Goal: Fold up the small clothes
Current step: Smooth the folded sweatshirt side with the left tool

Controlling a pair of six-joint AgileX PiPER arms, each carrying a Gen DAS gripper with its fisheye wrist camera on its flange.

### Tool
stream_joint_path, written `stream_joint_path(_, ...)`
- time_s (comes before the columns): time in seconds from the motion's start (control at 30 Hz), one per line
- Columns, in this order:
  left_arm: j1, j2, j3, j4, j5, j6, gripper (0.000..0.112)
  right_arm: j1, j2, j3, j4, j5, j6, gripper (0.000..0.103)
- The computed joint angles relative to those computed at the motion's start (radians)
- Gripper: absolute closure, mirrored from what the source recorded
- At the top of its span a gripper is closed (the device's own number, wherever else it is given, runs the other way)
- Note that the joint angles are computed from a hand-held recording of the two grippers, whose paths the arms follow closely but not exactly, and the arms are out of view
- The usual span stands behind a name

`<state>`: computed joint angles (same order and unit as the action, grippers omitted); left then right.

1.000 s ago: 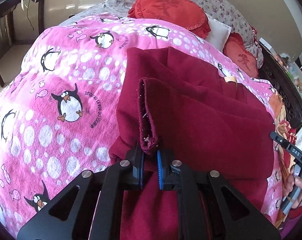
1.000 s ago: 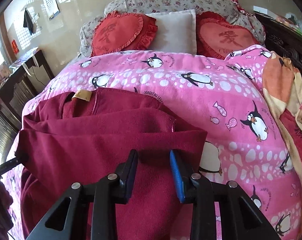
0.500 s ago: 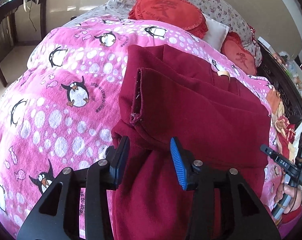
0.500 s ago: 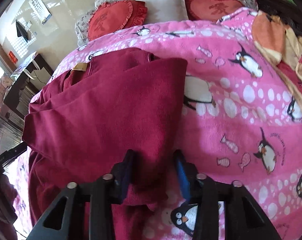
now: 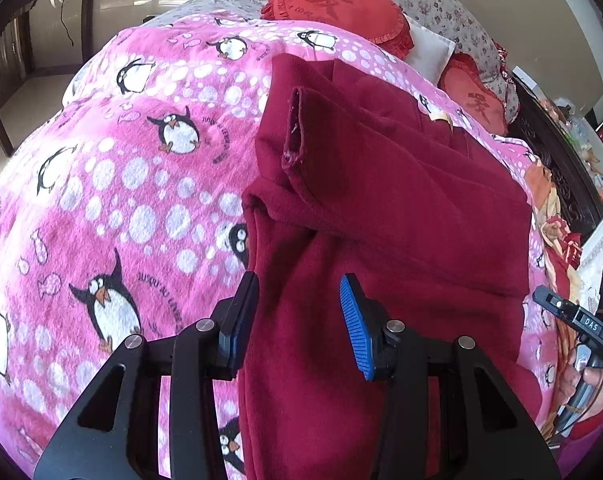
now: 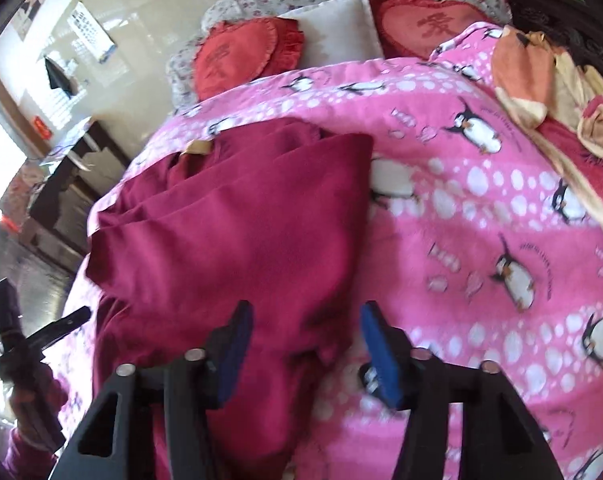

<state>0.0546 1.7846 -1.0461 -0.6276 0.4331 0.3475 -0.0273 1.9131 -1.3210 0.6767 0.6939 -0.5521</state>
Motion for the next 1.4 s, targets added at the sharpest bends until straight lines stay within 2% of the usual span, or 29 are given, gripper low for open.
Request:
stream_joint_path(0.03,0.003,-0.012,0.023,-0.019,0.006,0.02,0.07,0.007,-0.003,0.013,-0.001,0.004,0.007,0.047)
stream_joint_path(0.1,0.007,-0.028,0.062,-0.052,0.02,0.05,0.061,0.001,-0.006,0.065,0.087,0.001,-0.047,0.047)
stream_joint_path(0.17,0.01,-0.042,0.104,-0.079,0.025,0.073,0.061,0.002,0.013,0.093,0.159,0.016,-0.086,0.048)
stream_joint_path(0.2,0.009,-0.051,0.122,-0.074,0.019,0.068,0.061,0.014,0.015,0.106,0.158,0.003,-0.094,0.056)
stream_joint_path(0.23,0.01,-0.061,0.138,-0.074,0.014,0.067,0.061,0.034,0.005,0.119,0.128,-0.034,-0.086,0.076)
stream_joint_path(0.3,0.024,-0.086,0.175,-0.101,0.019,0.085,0.061,0.083,-0.036,0.16,0.009,-0.15,-0.034,0.097)
stream_joint_path(0.4,0.054,-0.115,0.22,-0.155,0.049,0.136,0.061,0.082,-0.053,0.175,-0.05,-0.178,0.018,0.097)
stream_joint_path(0.43,0.057,-0.128,0.237,-0.151,0.05,0.134,0.061,0.094,-0.051,0.184,-0.103,-0.21,0.059,0.097)
stream_joint_path(0.47,0.057,-0.141,0.251,-0.14,0.048,0.127,0.061,0.093,-0.038,0.18,-0.116,-0.207,0.073,0.097)
stream_joint_path(0.53,0.066,-0.175,0.282,-0.128,0.058,0.12,0.061,0.082,-0.045,0.187,-0.069,-0.183,0.043,0.097)
stream_joint_path(0.6,0.093,-0.207,0.312,-0.157,0.09,0.159,0.061,0.035,-0.084,0.207,0.05,-0.134,-0.058,0.096)
stream_joint_path(0.67,0.113,-0.235,0.338,-0.161,0.127,0.179,0.06,-0.024,-0.135,0.237,0.158,-0.056,-0.149,0.086)
stream_joint_path(0.73,0.131,-0.266,0.364,-0.142,0.173,0.191,0.06,-0.072,-0.186,0.263,0.167,0.02,-0.185,0.054)
stream_joint_path(0.9,0.15,-0.329,0.437,-0.091,0.277,0.194,0.06,-0.15,-0.343,0.371,0.081,0.088,-0.222,0.052)
stream_joint_path(1.03,0.124,-0.388,0.508,-0.069,0.307,0.171,0.06,-0.254,-0.39,0.449,0.085,0.153,-0.287,0.052)
stream_joint_path(1.17,0.087,-0.436,0.565,-0.087,0.288,0.155,0.059,-0.32,-0.403,0.526,0.084,0.158,-0.328,0.052)
stream_joint_path(1.27,0.087,-0.441,0.591,-0.143,0.264,0.167,0.051,-0.363,-0.403,0.57,0.102,0.157,-0.364,0.052)
stream_joint_path(1.37,0.045,-0.415,0.562,-0.134,0.257,0.121,0.051,-0.393,-0.41,0.593,0.122,0.163,-0.391,0.052)
stream_joint_path(1.4,0.033,-0.413,0.555,-0.124,0.259,0.119,0.059,-0.398,-0.416,0.598,0.127,0.163,-0.396,0.052)
